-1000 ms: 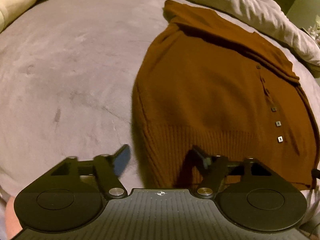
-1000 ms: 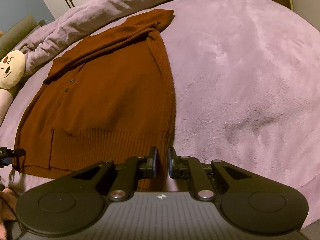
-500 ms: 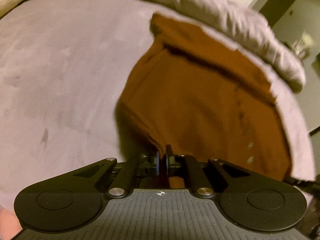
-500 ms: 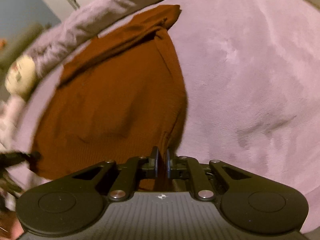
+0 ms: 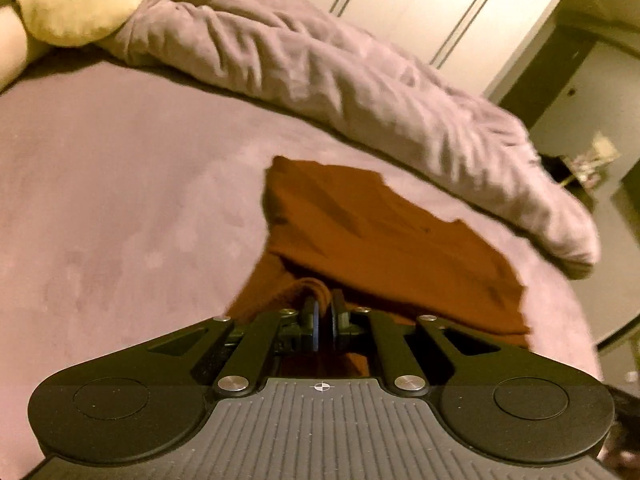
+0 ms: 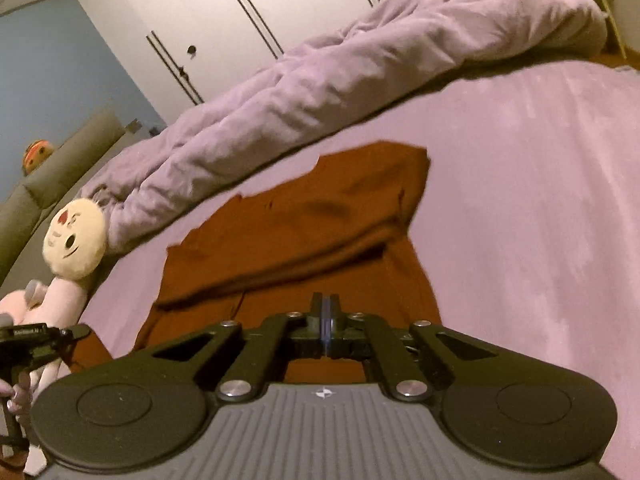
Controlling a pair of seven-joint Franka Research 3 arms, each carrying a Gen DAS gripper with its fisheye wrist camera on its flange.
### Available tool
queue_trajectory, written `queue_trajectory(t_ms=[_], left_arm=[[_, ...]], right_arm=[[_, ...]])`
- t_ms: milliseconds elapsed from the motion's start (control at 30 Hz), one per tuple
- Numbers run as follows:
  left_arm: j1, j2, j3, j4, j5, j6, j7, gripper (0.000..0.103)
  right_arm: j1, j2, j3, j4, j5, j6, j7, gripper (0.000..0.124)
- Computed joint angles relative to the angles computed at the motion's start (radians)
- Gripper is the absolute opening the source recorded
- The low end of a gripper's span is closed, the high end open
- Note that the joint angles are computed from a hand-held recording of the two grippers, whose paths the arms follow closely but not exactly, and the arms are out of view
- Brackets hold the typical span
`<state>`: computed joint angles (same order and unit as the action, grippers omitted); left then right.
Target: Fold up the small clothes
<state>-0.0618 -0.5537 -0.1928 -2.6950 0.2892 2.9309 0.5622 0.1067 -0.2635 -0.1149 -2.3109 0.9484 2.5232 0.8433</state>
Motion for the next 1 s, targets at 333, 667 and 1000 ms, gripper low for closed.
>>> queue_trajectory(t_ms=[333, 667, 1000], left_arm=[[-0.038, 0.015, 0.012, -0.042, 0.016, -0.028, 0.077, 0.008], [-0.087, -0.106, 0.018, -0.136, -0.051, -0.085, 0.052, 0.008], [-0.004, -0.094, -0.039, -0.068, 0.017, -0.062, 0.014, 0.007]], right_arm=[[-0.015, -0.025, -0.022, -0.016, -0.184, -0.208, -0.368, 0.043], [-0.033, -0.016, 0.013, -0.029, -0.321, -0.265, -0.442, 0.043], [0.034, -0.058, -0.003, -0.081, -0.077, 0.037, -0.524, 0.005]])
